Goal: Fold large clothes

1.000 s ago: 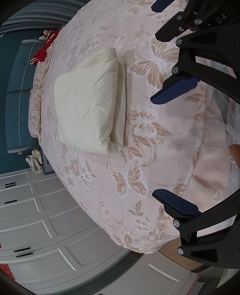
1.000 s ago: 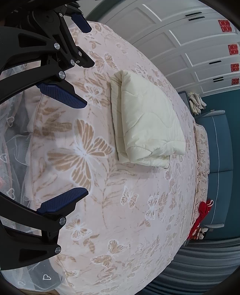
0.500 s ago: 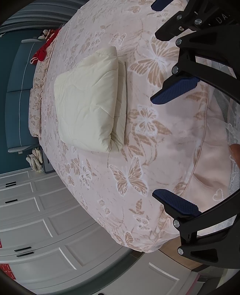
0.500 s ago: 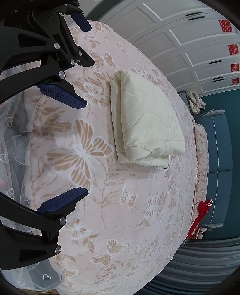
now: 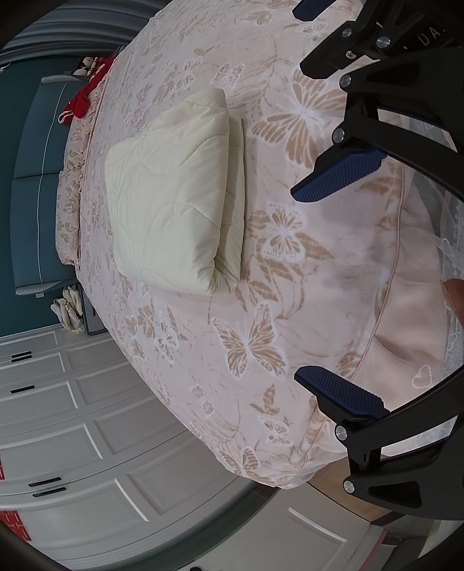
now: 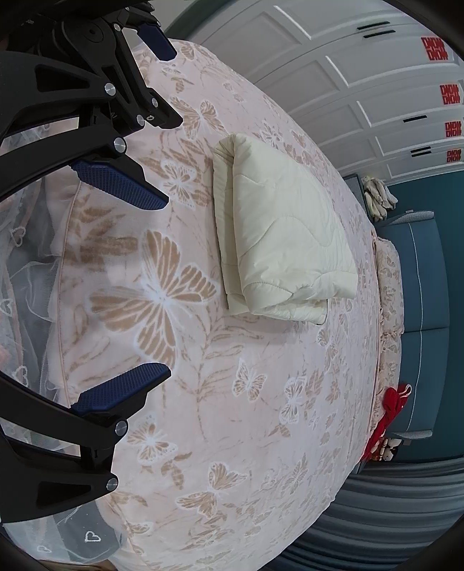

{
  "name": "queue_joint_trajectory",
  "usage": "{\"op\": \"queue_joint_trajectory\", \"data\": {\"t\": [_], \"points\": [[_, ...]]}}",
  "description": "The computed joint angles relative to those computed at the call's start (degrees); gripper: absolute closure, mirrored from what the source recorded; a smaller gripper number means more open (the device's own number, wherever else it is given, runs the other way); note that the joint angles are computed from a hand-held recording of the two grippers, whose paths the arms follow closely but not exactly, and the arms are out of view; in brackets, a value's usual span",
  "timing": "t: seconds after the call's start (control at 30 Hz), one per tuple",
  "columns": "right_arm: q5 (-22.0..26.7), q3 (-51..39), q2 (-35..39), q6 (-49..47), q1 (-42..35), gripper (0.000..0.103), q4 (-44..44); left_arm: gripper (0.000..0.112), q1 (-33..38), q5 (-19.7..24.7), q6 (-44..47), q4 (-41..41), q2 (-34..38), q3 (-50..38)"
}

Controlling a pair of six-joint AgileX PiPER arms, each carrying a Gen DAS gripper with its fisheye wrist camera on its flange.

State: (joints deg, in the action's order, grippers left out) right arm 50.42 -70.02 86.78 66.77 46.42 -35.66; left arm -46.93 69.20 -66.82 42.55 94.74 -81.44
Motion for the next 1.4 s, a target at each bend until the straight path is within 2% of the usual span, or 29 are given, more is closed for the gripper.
{"op": "queue_joint_trajectory", "data": {"t": [1.4], "points": [[0.0, -0.1, 0.1, 0.7, 0.1, 0.017, -0.4, 0.023, 0.4, -0.2, 0.4, -0.4, 0.2, -0.3]]}}
